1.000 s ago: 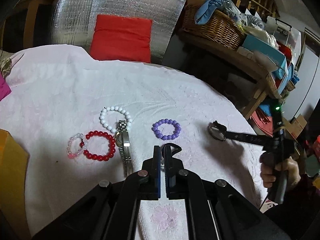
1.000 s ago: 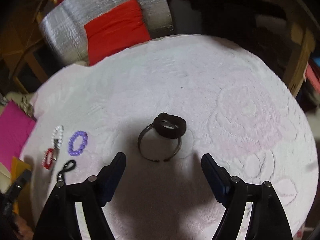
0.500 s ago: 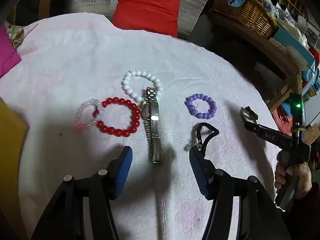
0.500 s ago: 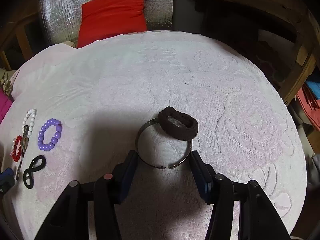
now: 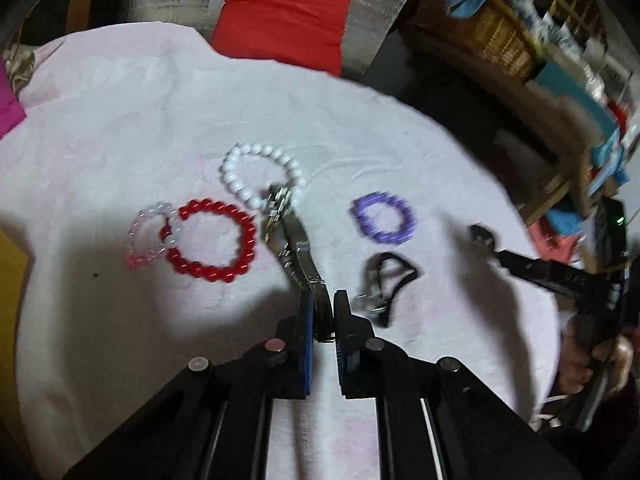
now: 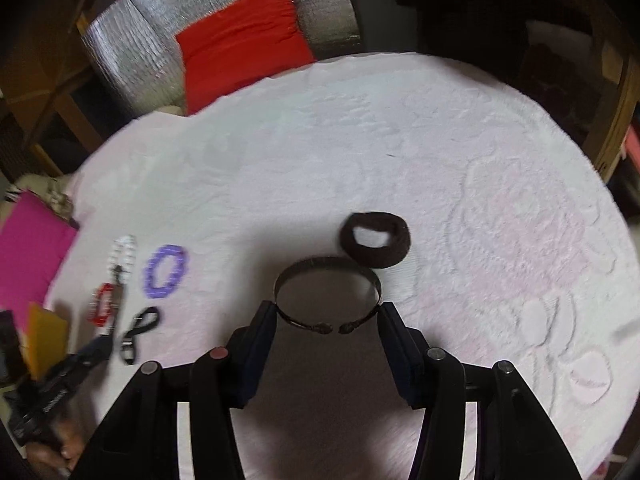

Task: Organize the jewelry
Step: 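Close the left tool on the silver watch while the right tool grasps the silver bangle, then lift the silver watch with the left tool while the right tool holds the bangle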

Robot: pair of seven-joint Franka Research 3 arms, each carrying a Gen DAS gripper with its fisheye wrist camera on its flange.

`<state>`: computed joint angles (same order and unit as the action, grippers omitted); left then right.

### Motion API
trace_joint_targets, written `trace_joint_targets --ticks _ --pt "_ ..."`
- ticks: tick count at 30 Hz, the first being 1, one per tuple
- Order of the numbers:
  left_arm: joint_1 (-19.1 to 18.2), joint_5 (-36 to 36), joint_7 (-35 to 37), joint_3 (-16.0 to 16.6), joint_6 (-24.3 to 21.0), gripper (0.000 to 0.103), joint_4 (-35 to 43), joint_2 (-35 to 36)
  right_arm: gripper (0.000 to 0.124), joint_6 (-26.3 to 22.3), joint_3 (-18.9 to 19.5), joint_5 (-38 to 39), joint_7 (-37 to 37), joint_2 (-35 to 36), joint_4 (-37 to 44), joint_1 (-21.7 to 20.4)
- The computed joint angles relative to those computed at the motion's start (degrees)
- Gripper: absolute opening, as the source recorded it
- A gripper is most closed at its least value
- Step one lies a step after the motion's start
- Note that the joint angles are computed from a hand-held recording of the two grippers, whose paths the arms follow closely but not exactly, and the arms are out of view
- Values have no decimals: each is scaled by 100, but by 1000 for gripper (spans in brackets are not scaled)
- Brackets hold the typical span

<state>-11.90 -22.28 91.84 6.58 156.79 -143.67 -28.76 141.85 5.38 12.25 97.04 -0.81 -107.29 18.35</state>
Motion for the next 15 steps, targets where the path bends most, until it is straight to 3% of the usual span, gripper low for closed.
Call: trace_joint_targets --ticks 4,6,8,15 --pt "-406 -434 447 310 86 10 -106 -280 54 -78 -51 1217 -740 -261 -156 28" --pt "-542 -629 595 413 108 9 -165 -449 23 -272 -102 1840 -1130 -309 -139 46" --pt "-656 -811 708 517 161 7 -259 -686 23 -368 -119 2218 -1298 -356 -155 43" --pt "-833 -821 705 693 447 7 -495 -1155 25 -171 -41 1369 -529 -413 -217 -54"
